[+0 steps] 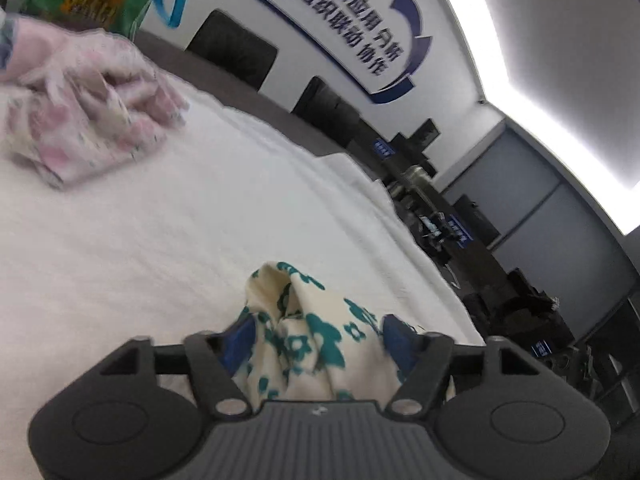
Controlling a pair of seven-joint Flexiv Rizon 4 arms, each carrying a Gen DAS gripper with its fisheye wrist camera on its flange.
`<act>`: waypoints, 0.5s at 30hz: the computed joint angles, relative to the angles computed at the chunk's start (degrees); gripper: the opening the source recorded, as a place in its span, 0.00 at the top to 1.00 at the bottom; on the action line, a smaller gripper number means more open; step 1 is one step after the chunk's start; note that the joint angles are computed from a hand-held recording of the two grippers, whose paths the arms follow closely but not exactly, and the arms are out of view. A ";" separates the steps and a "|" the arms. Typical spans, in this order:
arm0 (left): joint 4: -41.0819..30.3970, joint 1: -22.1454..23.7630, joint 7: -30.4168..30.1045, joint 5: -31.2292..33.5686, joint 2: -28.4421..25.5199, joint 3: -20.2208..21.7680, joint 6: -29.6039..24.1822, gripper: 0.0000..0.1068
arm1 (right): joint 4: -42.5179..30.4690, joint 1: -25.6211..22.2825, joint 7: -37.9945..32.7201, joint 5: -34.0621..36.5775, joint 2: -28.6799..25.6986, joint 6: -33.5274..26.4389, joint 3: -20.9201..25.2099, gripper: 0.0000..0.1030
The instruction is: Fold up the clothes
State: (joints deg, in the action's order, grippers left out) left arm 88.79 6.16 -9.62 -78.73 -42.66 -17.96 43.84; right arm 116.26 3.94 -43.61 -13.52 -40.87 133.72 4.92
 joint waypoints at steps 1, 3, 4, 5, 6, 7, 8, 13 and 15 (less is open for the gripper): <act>2.31 1.63 3.96 -1.23 1.69 -0.15 -1.64 0.21 | 1.51 3.25 -3.57 3.78 1.27 0.97 -2.38 0.40; 5.43 3.20 13.57 -2.16 4.07 0.66 -4.79 0.20 | 5.64 6.88 -11.49 6.60 3.55 4.29 -4.72 0.27; 6.28 2.59 17.33 -1.62 4.76 1.54 -4.59 0.20 | 7.70 7.67 -15.80 5.78 4.29 5.85 -5.08 0.23; 7.14 2.02 21.08 -1.08 5.45 2.29 -4.25 0.21 | 9.32 8.89 -20.46 5.33 4.88 6.43 -5.62 0.20; 7.69 1.37 24.11 -0.21 5.89 2.96 -3.83 0.23 | 10.88 10.17 -25.17 4.97 5.52 6.80 -6.16 0.20; 7.46 0.49 25.25 1.57 5.66 3.55 -3.48 0.29 | 11.81 11.78 -29.34 5.37 6.22 5.66 -6.93 0.20; 7.22 -0.28 26.32 3.44 5.43 3.97 -3.00 0.36 | 11.73 14.01 -32.72 7.00 6.94 2.32 -8.15 0.21; 1.63 0.40 16.67 14.19 2.25 5.03 -7.98 0.81 | 7.85 14.01 -37.74 7.02 8.95 -14.19 -7.50 0.92; -0.10 1.51 14.71 16.17 1.08 4.46 -9.68 0.82 | 9.40 12.02 -38.12 4.80 11.96 -17.02 -6.76 0.97</act>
State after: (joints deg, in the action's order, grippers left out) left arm 88.69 7.67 5.08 -62.56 -41.58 -13.50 34.17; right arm 125.65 15.96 -81.73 -8.72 -28.91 116.70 -1.85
